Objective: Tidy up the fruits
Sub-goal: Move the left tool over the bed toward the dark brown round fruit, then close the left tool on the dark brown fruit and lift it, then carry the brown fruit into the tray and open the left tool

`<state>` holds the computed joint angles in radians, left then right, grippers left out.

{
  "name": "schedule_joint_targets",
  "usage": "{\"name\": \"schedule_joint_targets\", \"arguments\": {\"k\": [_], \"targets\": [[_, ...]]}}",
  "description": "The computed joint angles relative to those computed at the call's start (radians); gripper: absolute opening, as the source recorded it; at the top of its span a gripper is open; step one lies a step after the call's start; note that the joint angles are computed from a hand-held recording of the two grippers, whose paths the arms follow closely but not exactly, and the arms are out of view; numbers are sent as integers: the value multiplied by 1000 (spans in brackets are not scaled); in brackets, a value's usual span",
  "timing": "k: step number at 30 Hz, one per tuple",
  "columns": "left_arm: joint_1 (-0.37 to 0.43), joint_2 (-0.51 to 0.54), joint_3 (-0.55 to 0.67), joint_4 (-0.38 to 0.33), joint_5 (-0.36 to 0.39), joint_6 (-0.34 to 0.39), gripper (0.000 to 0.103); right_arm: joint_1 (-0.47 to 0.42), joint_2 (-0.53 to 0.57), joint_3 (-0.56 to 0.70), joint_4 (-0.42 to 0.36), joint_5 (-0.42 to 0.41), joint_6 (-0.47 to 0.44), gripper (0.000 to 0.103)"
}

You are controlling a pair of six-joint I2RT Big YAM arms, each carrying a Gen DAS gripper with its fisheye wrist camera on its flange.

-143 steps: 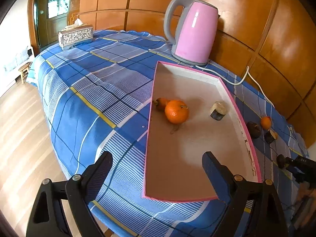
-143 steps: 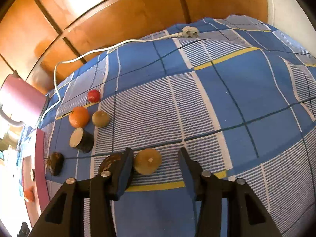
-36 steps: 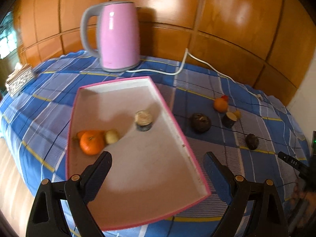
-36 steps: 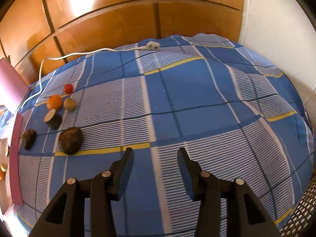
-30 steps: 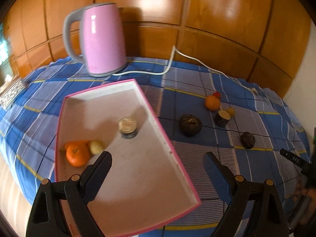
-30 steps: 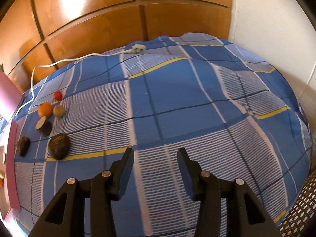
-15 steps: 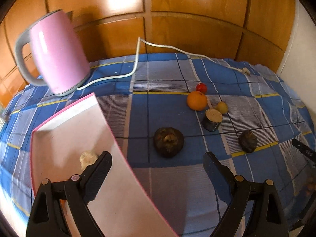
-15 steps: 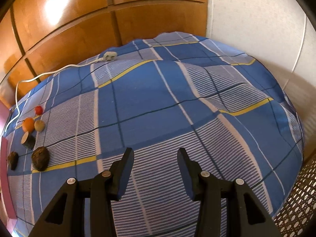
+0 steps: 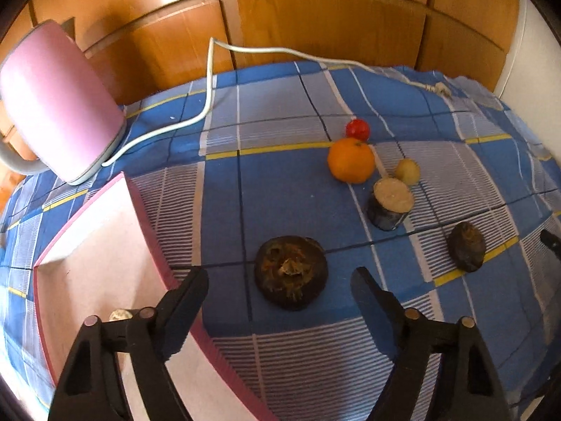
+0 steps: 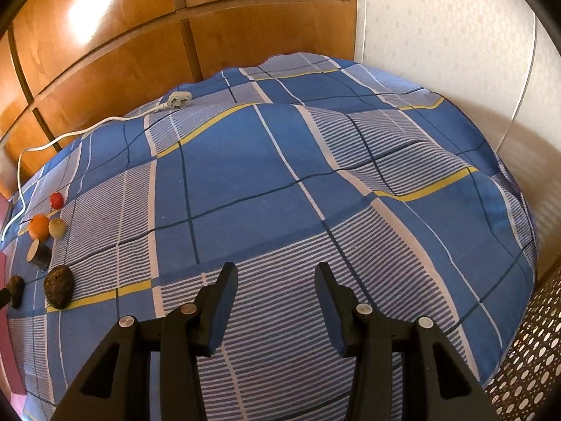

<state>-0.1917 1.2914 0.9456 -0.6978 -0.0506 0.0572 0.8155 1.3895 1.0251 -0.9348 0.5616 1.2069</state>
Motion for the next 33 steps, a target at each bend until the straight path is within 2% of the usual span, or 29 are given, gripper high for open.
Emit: {"name": "schedule_joint_targets", "arguments": {"k": [2,4,7,9,12,17,22,26,33], "targets": [[-2,17,8,-2,-10,7,79,-1,-2,-4,0,0,5,46],[-3,32,17,-8,-9,7,71,-1,-2,-6,-1,0,9,46],[-3,60,28,-17,14,25,48,-1,-3,-9,-3,1,16,46],[-5,59,16,6,16,22,47,-2,-2,-10,-4,1,19,46],[6,44,9,4,46,-11,47,2,4,-13,-7,9,27,46],[47,-70,-39,30,118,-97,47,10,10,-11,-13,29,28,46],[134,-169,-73,26,161,-180,47,13,18,-5,-15,34,23,49],[222,-228,-96,23,169,-200,47,14,20,-4,-16,34,18,49],[406,-223,-95,29,156,-210,47,17,29,4,-28,39,14,49]]}}
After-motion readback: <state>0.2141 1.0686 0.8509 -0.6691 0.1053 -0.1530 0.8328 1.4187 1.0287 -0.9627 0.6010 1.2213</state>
